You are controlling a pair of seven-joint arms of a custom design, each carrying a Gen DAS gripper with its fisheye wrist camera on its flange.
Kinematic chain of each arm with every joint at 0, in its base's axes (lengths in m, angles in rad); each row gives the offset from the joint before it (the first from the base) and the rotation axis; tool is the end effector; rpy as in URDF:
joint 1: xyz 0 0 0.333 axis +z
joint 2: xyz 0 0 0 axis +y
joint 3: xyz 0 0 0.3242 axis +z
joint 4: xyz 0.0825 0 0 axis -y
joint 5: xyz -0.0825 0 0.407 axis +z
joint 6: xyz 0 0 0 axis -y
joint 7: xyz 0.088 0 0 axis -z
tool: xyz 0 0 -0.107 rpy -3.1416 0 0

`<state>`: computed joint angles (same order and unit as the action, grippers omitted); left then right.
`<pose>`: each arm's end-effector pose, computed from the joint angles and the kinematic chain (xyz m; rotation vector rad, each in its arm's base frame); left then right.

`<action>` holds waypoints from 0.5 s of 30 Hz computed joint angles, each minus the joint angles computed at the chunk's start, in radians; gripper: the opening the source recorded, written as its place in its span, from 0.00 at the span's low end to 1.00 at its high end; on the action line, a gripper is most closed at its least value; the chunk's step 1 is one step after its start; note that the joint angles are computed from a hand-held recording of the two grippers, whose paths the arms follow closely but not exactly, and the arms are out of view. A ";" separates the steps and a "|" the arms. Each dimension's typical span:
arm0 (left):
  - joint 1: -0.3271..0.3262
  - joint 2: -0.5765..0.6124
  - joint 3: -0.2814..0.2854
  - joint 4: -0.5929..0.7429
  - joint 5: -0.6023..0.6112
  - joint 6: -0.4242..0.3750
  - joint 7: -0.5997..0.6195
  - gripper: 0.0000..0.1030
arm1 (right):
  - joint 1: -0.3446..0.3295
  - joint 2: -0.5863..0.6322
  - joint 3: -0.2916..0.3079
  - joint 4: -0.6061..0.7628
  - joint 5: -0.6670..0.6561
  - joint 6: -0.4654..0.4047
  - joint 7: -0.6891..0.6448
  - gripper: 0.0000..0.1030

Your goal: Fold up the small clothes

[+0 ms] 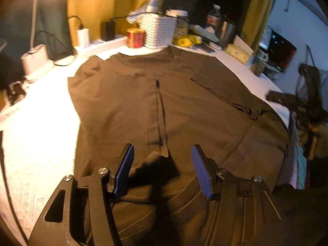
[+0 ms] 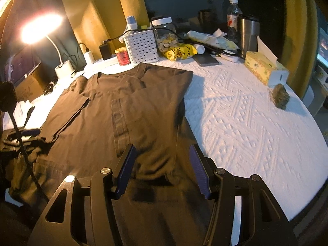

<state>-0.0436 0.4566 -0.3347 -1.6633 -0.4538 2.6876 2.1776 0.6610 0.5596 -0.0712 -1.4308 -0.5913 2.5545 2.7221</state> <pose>0.7008 -0.2251 0.4133 -1.3621 2.4494 -1.0157 0.6352 0.4490 0.4285 -1.6452 1.8832 -0.5758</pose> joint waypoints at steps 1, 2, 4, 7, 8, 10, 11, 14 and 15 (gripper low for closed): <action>-0.003 -0.008 0.003 -0.012 0.001 0.019 -0.005 0.56 | 0.003 -0.016 0.003 -0.024 -0.001 0.008 0.001 0.56; -0.004 -0.018 0.003 -0.027 0.000 0.040 -0.008 0.56 | 0.005 -0.023 0.006 -0.033 -0.002 0.008 0.002 0.56; 0.002 -0.031 -0.005 -0.046 -0.014 0.066 -0.007 0.56 | 0.013 -0.045 0.010 -0.065 -0.008 0.005 0.010 0.56; 0.008 -0.059 -0.014 -0.086 -0.032 0.109 -0.004 0.56 | 0.019 -0.072 0.018 -0.109 -0.016 0.002 0.035 0.56; 0.010 -0.068 -0.018 -0.100 -0.039 0.121 -0.002 0.56 | 0.022 -0.078 0.019 -0.119 -0.022 -0.001 0.047 0.56; 0.017 -0.086 -0.028 -0.126 -0.057 0.136 0.008 0.56 | 0.023 -0.092 0.027 -0.145 -0.029 0.002 0.065 0.56; 0.016 -0.096 -0.029 -0.142 -0.064 0.145 0.010 0.56 | 0.025 -0.100 0.029 -0.159 -0.036 0.006 0.075 0.56; 0.018 -0.123 -0.035 -0.185 -0.088 0.164 0.018 0.56 | 0.027 -0.124 0.035 -0.202 -0.058 0.019 0.110 0.56; 0.020 -0.132 -0.039 -0.199 -0.100 0.168 0.026 0.56 | 0.025 -0.128 0.038 -0.211 -0.064 0.023 0.116 0.56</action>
<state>-0.0236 0.3245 -0.3741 -1.8623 -0.5539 2.8561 2.2034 0.6862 0.4312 -0.0336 -1.6413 -0.6551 2.5770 2.8379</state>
